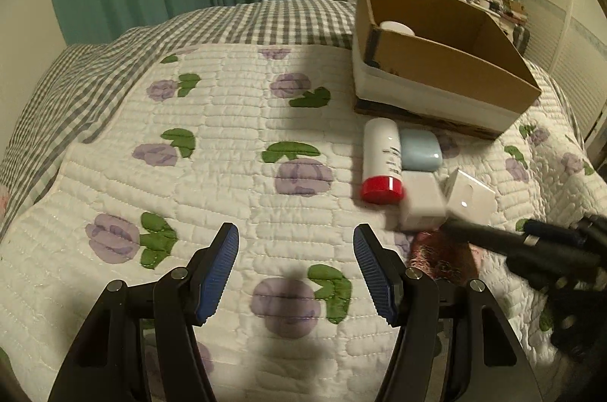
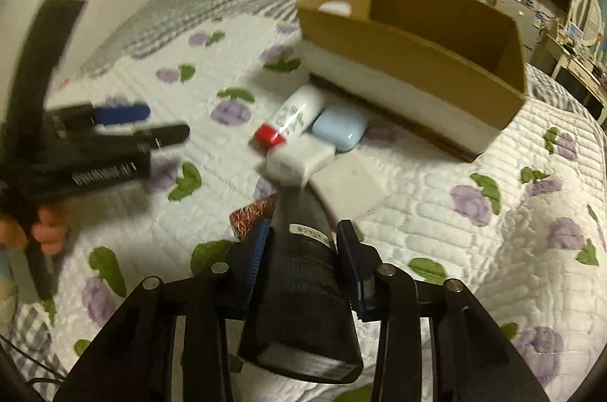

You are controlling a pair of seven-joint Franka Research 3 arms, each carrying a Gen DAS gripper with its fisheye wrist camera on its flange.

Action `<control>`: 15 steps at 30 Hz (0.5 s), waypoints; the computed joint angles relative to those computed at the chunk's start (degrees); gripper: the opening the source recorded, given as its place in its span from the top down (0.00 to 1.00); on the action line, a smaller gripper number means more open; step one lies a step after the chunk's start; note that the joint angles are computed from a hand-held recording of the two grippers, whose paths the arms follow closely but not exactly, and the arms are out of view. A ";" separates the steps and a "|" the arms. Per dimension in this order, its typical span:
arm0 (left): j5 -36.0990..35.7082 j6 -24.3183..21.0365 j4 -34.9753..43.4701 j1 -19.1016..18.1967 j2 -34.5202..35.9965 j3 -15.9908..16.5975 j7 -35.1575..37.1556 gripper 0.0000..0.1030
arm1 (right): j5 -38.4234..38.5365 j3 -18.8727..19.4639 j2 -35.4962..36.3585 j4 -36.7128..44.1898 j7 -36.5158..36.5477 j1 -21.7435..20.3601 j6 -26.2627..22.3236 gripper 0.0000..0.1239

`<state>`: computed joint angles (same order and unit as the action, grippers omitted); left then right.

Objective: Organize rigid objects
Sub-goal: 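Lift the black remote with the right tool while the left tool approaches the white charger cube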

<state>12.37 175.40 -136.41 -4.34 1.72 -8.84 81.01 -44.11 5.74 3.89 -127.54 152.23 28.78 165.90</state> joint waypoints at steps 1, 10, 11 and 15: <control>0.18 -0.13 0.09 -0.12 0.03 -0.10 -0.08 0.36 | -0.97 -0.28 -0.65 -0.35 1.05 -0.06 0.33 0.75; -5.02 -2.26 1.95 -2.19 1.96 -2.75 6.57 0.36 | 8.19 1.49 -1.95 -3.19 -7.49 -2.73 2.61 0.81; -3.48 -2.33 2.01 -2.63 2.12 -2.39 5.24 0.36 | 9.39 1.56 -1.62 -3.22 -8.67 -2.63 2.62 0.81; -0.14 -2.91 2.35 -3.01 2.87 -1.52 2.21 0.36 | 13.24 1.56 1.44 -0.17 -13.30 -0.84 -4.51 0.83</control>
